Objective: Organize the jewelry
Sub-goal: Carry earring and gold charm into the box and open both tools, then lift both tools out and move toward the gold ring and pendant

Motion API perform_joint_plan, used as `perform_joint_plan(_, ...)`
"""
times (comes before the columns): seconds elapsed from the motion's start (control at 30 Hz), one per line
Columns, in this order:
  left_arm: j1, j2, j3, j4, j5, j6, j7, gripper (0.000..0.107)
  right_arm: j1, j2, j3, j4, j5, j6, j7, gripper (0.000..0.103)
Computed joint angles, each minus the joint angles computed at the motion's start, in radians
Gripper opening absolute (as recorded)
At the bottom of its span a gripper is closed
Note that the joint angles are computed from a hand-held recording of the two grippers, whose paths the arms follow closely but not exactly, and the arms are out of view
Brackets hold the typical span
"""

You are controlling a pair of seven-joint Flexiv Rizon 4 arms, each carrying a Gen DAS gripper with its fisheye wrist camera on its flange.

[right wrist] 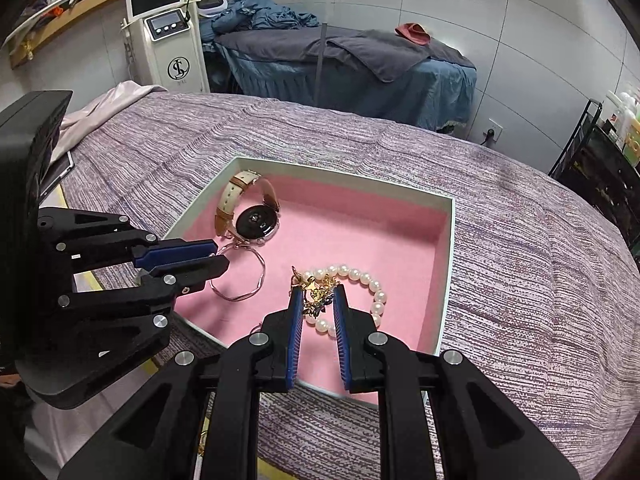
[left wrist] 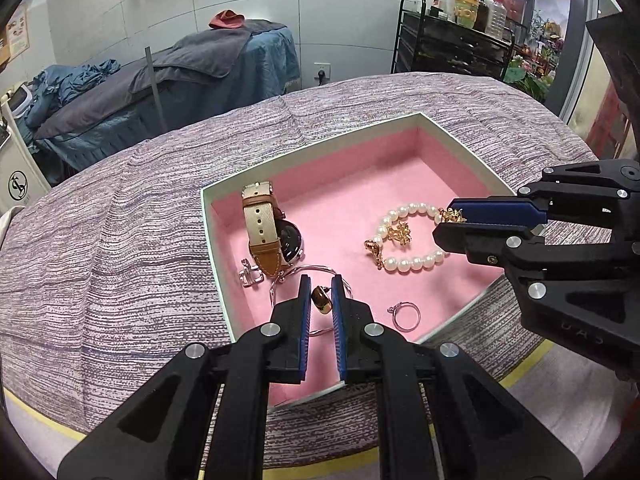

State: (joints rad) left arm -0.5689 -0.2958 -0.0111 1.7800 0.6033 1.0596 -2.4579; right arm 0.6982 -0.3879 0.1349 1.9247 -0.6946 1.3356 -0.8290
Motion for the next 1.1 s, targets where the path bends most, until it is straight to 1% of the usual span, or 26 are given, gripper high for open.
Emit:
perform_joint_plan(0.17,-0.002,-0.005,0.001,-0.001,0.005,-0.001,-0.001,0.011,0.008,-0.006,-0.013,0.003,-0.017,-0.008,0.008,0.015)
perform_joint_plan(0.3,-0.009,-0.010,0.004,-0.007,0.024,0.001,-0.006,0.011,0.022,-0.003,-0.038,0.015,-0.070,-0.001,0.039,0.015)
perform_joint_plan(0.37,-0.017,-0.010,0.007,-0.013,0.038,-0.012,-0.007,0.011,0.029,0.000,-0.051,0.020,-0.104,-0.002,0.061,0.015)
perform_joint_plan(0.47,-0.021,-0.004,0.008,-0.012,0.050,-0.018,-0.019,0.013,0.034,0.007,-0.071,0.030,-0.165,0.009,0.103,0.020)
perform_joint_plan(0.5,-0.022,0.001,0.010,-0.008,0.057,-0.017,-0.029,0.019,0.034,0.012,-0.078,0.034,-0.189,0.015,0.121,0.025)
perform_joint_plan(0.53,-0.026,0.007,0.013,-0.007,0.071,-0.020,-0.044,0.031,0.033,0.016,-0.085,0.039,-0.214,0.022,0.142,0.034)
perform_joint_plan(0.57,-0.033,0.014,0.017,-0.009,0.092,-0.028,-0.065,0.040,0.037,0.025,-0.103,0.047,-0.257,0.034,0.181,0.037)
perform_joint_plan(0.6,-0.042,0.021,0.020,-0.014,0.120,-0.041,-0.090,0.057,0.035,0.031,-0.111,0.052,-0.292,0.044,0.212,0.042)
perform_joint_plan(0.63,-0.055,0.030,0.024,-0.019,0.159,-0.061,-0.122,0.066,0.028,0.035,-0.109,0.054,-0.314,0.047,0.230,0.046)
perform_joint_plan(0.67,-0.059,0.040,0.020,-0.020,0.184,-0.078,-0.140,0.067,0.022,0.041,-0.110,0.058,-0.339,0.051,0.252,0.047)
perform_joint_plan(0.7,-0.058,0.050,0.013,-0.020,0.200,-0.093,-0.149,0.068,0.015,0.046,-0.110,0.062,-0.365,0.055,0.277,0.051)
perform_joint_plan(0.77,-0.054,0.071,-0.003,-0.013,0.226,-0.116,-0.164,0.074,0.000,0.057,-0.104,0.070,-0.408,0.050,0.323,0.057)
perform_joint_plan(0.83,-0.057,0.097,-0.018,-0.002,0.267,-0.148,-0.203,0.082,-0.015,0.070,-0.094,0.082,-0.450,0.038,0.368,0.063)
perform_joint_plan(0.93,-0.048,0.136,-0.048,0.030,0.304,-0.172,-0.261,0.086,-0.046,0.088,-0.074,0.100,-0.512,0.042,0.425,0.069)
perform_joint_plan(1.03,-0.031,0.170,-0.078,0.067,0.314,-0.173,-0.309,0.092,-0.078,0.106,-0.048,0.121,-0.546,0.049,0.464,0.071)
perform_joint_plan(1.1,-0.024,0.187,-0.097,0.089,0.323,-0.173,-0.341,0.092,-0.094,0.114,-0.033,0.133,-0.554,0.055,0.480,0.071)
